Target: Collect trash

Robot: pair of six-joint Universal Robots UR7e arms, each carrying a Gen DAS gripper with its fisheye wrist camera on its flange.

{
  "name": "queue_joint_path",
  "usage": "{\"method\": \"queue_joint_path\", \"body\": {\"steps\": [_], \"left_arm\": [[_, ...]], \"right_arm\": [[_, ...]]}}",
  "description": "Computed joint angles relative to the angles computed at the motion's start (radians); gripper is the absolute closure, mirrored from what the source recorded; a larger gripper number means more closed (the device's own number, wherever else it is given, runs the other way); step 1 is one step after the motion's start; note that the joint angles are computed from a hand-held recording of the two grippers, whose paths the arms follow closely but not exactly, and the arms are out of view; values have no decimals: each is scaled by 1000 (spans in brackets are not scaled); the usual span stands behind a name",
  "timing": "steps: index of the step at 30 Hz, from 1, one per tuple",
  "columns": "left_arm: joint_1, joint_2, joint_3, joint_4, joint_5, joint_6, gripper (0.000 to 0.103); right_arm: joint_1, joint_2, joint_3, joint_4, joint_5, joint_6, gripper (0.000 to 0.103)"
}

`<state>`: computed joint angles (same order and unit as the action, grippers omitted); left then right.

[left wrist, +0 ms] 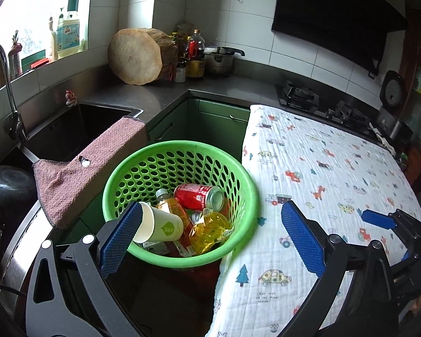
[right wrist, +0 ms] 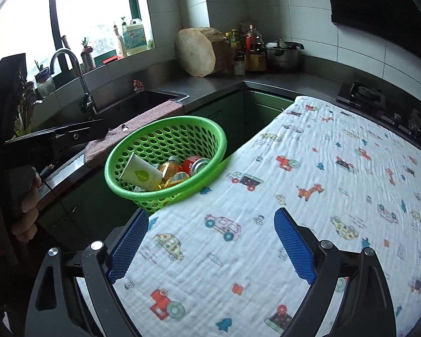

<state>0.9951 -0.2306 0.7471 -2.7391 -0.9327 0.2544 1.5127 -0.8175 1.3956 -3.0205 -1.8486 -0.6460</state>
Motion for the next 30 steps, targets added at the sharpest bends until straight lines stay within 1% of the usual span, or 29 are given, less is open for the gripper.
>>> {"method": "queue_joint_path", "body": {"steps": [7,10,13,18,20,23,28,30], "left_arm": [[-27,-25,93,-41,-21,13,5],[-41,-32,134,-71,-20,34,5],[-53,-45,180,-106,-35,50,5],[-69,-72,249,-140,-72,62,5],[-74,-81,272,-143,-75,65,5],[-82,-91,300,-146,-79,75,5],[-106,-97,350,-190,-39,116,5],[-110,-102,372,-203,-36,122,5]], "right_arm": [[-23,-84,126,-92,-58,26,13],[-34,-118,175,-121,-67,54,12],[-47,-152,222,-150,-68,82,12],[-59,-196,299,-228,-92,93,11],[-65,-213,325,-245,-96,99,11],[-72,-237,361,-271,-101,110,10],[-85,-274,414,-320,-95,132,10],[-88,-286,431,-332,-95,135,10]]}}
